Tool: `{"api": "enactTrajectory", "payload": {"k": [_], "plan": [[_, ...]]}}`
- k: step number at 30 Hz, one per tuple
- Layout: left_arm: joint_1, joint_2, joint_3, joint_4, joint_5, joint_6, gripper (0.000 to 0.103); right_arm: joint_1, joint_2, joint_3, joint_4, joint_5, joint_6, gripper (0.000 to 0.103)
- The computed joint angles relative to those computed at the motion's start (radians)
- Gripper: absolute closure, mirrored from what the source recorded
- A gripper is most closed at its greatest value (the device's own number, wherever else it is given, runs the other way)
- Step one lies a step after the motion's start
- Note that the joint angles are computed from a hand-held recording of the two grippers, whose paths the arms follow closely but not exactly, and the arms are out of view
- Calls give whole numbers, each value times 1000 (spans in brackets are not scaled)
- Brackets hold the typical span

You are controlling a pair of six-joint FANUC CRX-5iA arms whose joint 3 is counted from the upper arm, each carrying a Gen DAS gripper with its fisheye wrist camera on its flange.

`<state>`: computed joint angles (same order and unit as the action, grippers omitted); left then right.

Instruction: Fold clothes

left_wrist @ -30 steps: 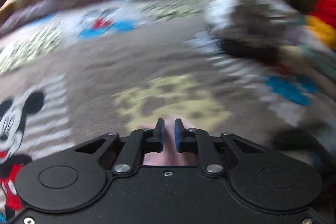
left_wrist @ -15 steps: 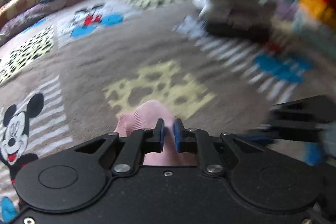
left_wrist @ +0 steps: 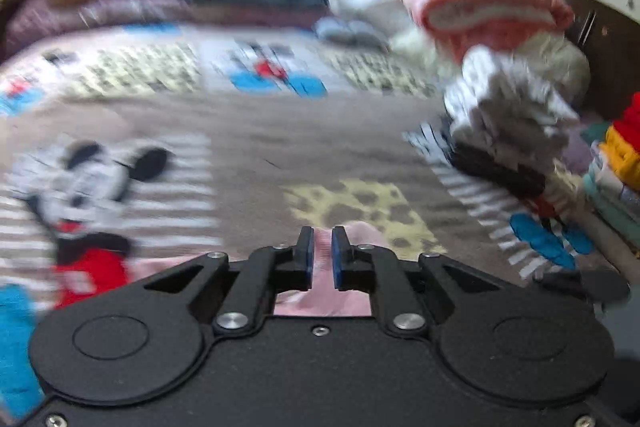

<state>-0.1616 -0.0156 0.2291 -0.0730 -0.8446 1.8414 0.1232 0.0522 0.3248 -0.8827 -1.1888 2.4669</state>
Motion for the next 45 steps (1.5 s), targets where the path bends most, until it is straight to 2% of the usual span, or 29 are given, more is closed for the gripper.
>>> {"api": "enactTrajectory", "payload": {"k": [3, 4, 8, 10, 11, 13, 14, 15, 16, 19, 21, 23, 25, 27, 29, 33, 36, 41, 43, 45], "plan": [[-38, -116, -93, -153, 35, 56, 95, 2, -9, -8, -22, 12, 45, 67], [-41, -147, -132, -172, 56, 60, 95, 4, -12, -10, -29, 15, 60, 67], [-15, -230, -280, -177, 191, 82, 95, 29, 1, -3, -29, 21, 95, 67], [2, -222, -299, -149, 227, 34, 95, 43, 19, 19, -23, 19, 103, 67], [12, -215, -306, -132, 243, 2, 94, 52, 31, 33, -14, 19, 110, 67], [60, -209, -351, -5, 276, -105, 90, 66, 60, 67, -3, 22, 140, 67], [80, -205, -368, 49, 274, -150, 79, 70, 75, 85, -2, 26, 149, 67], [89, -190, -364, 66, 236, -177, 77, 71, 96, 108, -1, 19, 137, 67], [96, -179, -362, 79, 209, -201, 77, 71, 119, 134, 0, 7, 115, 66], [105, -186, -368, 122, 236, -270, 77, 89, 188, 198, 64, -45, 72, 58], [127, -199, -398, 181, 314, -326, 76, 73, 211, 233, 43, -84, 67, 58], [156, -193, -434, 285, 381, -417, 76, 50, 216, 254, -7, -94, 99, 56], [171, -173, -442, 332, 389, -462, 76, 35, 228, 273, -42, -102, 139, 55], [184, -148, -442, 373, 374, -493, 76, 28, 252, 298, -51, -127, 140, 55], [191, -123, -430, 368, 339, -451, 75, 30, 281, 327, -44, -156, 130, 55], [215, -115, -455, 473, 338, -479, 71, 3, 353, 405, -80, -240, 6, 53], [211, -107, -436, 439, 321, -448, 71, 0, 352, 399, -80, -244, -6, 53], [191, -135, -438, 357, 353, -419, 70, 16, 323, 360, -45, -206, 7, 53], [170, -175, -441, 263, 382, -332, 69, 32, 269, 300, -16, -140, 38, 52], [144, -219, -437, 163, 377, -231, 69, 18, 212, 235, -35, -98, 53, 52]]}}
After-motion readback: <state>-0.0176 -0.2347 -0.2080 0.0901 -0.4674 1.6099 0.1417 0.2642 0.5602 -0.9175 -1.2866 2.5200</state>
